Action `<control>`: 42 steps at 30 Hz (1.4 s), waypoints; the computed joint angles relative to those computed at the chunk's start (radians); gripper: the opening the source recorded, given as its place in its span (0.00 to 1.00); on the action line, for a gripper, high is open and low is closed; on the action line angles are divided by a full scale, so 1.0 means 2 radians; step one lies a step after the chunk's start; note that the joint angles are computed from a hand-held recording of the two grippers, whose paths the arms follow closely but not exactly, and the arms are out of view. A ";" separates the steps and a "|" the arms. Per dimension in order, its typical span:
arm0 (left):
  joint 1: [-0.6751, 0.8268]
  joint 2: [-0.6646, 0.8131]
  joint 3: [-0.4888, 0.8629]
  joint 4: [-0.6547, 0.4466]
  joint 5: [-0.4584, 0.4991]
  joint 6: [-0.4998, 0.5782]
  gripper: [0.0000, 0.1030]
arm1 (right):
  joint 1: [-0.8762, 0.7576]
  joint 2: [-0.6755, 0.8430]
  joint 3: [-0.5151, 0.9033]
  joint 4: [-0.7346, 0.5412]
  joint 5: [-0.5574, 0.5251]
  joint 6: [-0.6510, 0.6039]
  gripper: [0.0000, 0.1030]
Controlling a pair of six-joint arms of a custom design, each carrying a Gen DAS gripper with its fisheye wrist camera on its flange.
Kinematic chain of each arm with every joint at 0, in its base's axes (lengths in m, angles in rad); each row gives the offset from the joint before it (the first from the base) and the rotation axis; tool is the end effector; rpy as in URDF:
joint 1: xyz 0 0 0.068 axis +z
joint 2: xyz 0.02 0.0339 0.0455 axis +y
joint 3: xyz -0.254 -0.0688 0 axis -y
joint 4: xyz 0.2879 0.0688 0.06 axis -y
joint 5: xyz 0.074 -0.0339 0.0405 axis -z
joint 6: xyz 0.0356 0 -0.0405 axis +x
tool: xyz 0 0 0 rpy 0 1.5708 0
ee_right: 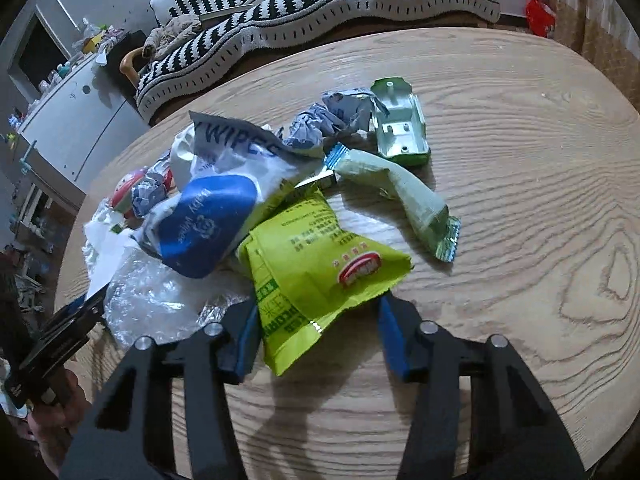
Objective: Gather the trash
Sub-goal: 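Grasp white paper with left tool while right tool grasps the yellow-green snack bag, then carry paper and snack bag to the bin and open both tools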
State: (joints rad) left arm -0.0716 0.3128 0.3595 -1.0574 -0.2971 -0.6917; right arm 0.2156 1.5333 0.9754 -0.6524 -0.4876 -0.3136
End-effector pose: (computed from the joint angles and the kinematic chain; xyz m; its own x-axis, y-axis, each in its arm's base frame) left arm 0.1209 0.0018 0.1735 -0.5955 -0.5688 -0.5674 -0.6058 0.7818 -0.1479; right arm 0.3126 0.0855 0.1671 -0.7614 -0.4457 -0.4708 -0.6153 0.7255 0.3082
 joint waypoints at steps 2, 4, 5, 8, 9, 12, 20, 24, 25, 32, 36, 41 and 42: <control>-0.025 -0.005 0.010 -0.018 -0.017 -0.014 0.35 | -0.005 -0.014 -0.004 -0.001 0.001 -0.006 0.30; -0.047 -0.014 0.020 -0.037 -0.032 -0.031 0.31 | -0.015 -0.032 -0.008 -0.005 -0.003 -0.017 0.29; -0.061 -0.015 0.029 -0.049 -0.042 -0.046 0.30 | -0.020 -0.039 -0.009 -0.008 -0.006 -0.022 0.28; -0.106 -0.013 0.051 -0.075 -0.076 -0.084 0.28 | -0.039 -0.068 -0.014 -0.022 -0.019 -0.042 0.28; -0.130 -0.003 0.061 -0.086 -0.096 -0.103 0.28 | -0.047 -0.078 -0.015 -0.027 -0.023 -0.052 0.28; -0.186 0.016 0.084 -0.106 -0.133 -0.151 0.28 | -0.073 -0.097 -0.015 -0.043 -0.035 -0.077 0.28; -0.278 0.160 0.144 -0.049 -0.172 -0.196 0.28 | -0.175 -0.094 0.019 -0.094 -0.063 -0.153 0.28; -0.310 0.255 0.184 0.019 -0.173 -0.187 0.28 | -0.258 -0.064 0.059 -0.125 -0.082 -0.209 0.28; -0.319 0.289 0.199 0.043 -0.170 -0.182 0.28 | -0.274 -0.052 0.070 -0.131 -0.085 -0.221 0.28; -0.375 0.511 0.329 0.168 -0.153 -0.134 0.28 | -0.404 0.072 0.202 -0.173 -0.098 -0.289 0.28; -0.403 0.638 0.429 0.214 -0.131 -0.099 0.28 | -0.466 0.161 0.303 -0.194 -0.102 -0.305 0.28; -0.431 0.790 0.581 0.243 -0.093 -0.052 0.28 | -0.536 0.290 0.449 -0.218 -0.097 -0.308 0.28; -0.436 0.823 0.620 0.243 -0.084 -0.044 0.28 | -0.548 0.318 0.485 -0.227 -0.095 -0.307 0.28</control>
State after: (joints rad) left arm -0.9443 1.9597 1.5996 -0.5717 -0.4646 -0.7801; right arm -0.8805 2.1690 1.9448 -1.1065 -0.6774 -0.9285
